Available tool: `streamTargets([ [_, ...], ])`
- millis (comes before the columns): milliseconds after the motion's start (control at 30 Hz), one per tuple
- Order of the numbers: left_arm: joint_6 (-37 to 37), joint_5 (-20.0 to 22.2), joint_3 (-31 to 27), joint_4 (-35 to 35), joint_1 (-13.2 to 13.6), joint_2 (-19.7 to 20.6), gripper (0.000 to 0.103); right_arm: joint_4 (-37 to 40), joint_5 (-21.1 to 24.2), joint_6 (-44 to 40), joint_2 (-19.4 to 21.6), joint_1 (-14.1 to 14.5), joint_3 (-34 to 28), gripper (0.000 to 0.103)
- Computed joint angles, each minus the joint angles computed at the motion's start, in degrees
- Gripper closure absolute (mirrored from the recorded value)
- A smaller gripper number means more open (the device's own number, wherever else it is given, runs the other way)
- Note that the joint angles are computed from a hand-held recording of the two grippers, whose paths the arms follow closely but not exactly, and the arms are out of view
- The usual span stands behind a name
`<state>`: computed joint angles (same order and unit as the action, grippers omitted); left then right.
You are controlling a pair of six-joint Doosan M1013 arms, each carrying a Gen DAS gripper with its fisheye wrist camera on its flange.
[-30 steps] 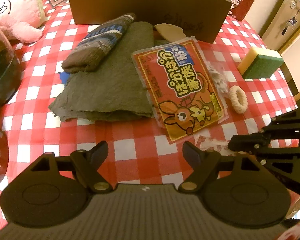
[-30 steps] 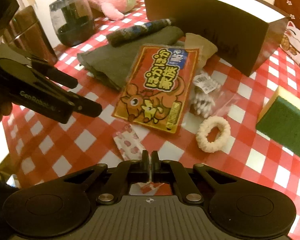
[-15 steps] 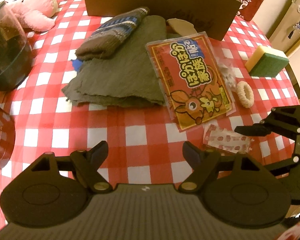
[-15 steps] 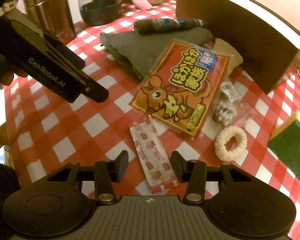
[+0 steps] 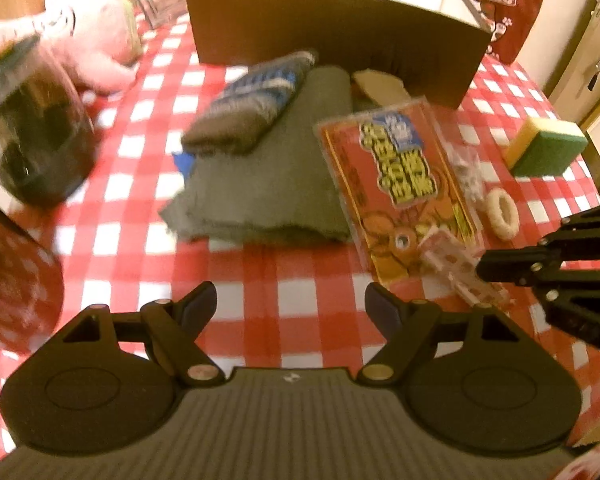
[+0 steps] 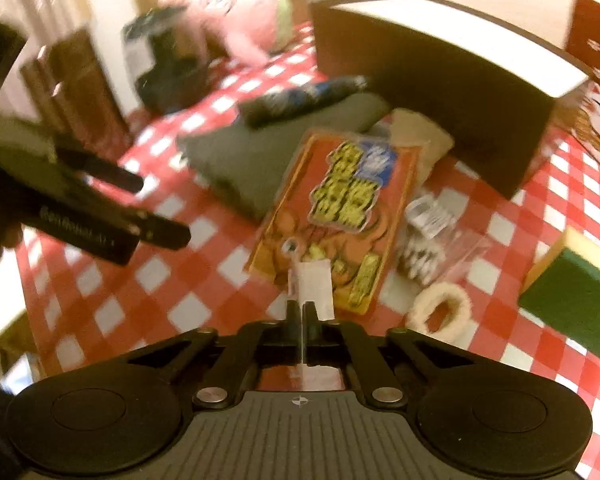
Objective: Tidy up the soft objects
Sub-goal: 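Grasp the bandage strip with the right gripper while the left gripper grasps the striped sock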
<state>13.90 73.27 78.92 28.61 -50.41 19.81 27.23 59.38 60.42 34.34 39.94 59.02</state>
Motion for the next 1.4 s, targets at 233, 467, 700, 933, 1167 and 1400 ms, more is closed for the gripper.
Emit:
streamTargets([
  [233,2.8,-0.5,0.0,0.6,0.6,-0.2,0.023,1.9,0.5,0.5,-0.1,-0.8,-0.4,0.102],
  [467,8.9,-4.1,1.0,-1.7,2.1,-0.8,0.023,-3.4,-1.8,7.2,-1.6,0.1,2.5,0.072],
  [700,12.1,-5.9,2.4,-2.4,3.2,-1.5,0.023,-9.8,-5.5,9.1,-1.0,2.6,2.7,0.046],
  [933,15.1,-7.4,3.4,-0.6,3.9,-2.4,0.023,-16.2,-6.5,14.9,-0.2,4.0,2.3,0.072],
  [1167,20.0,-9.2,3.5,2.4,4.8,-2.2,0.023,-17.6,-7.4,22.2,-1.7,3.9,2.7,0.076],
  [1400,25.1,-9.3,1.9,8.2,6.4,0.0,0.023,-20.1,-9.2,32.3,-1.7,3.5,0.9,0.076],
])
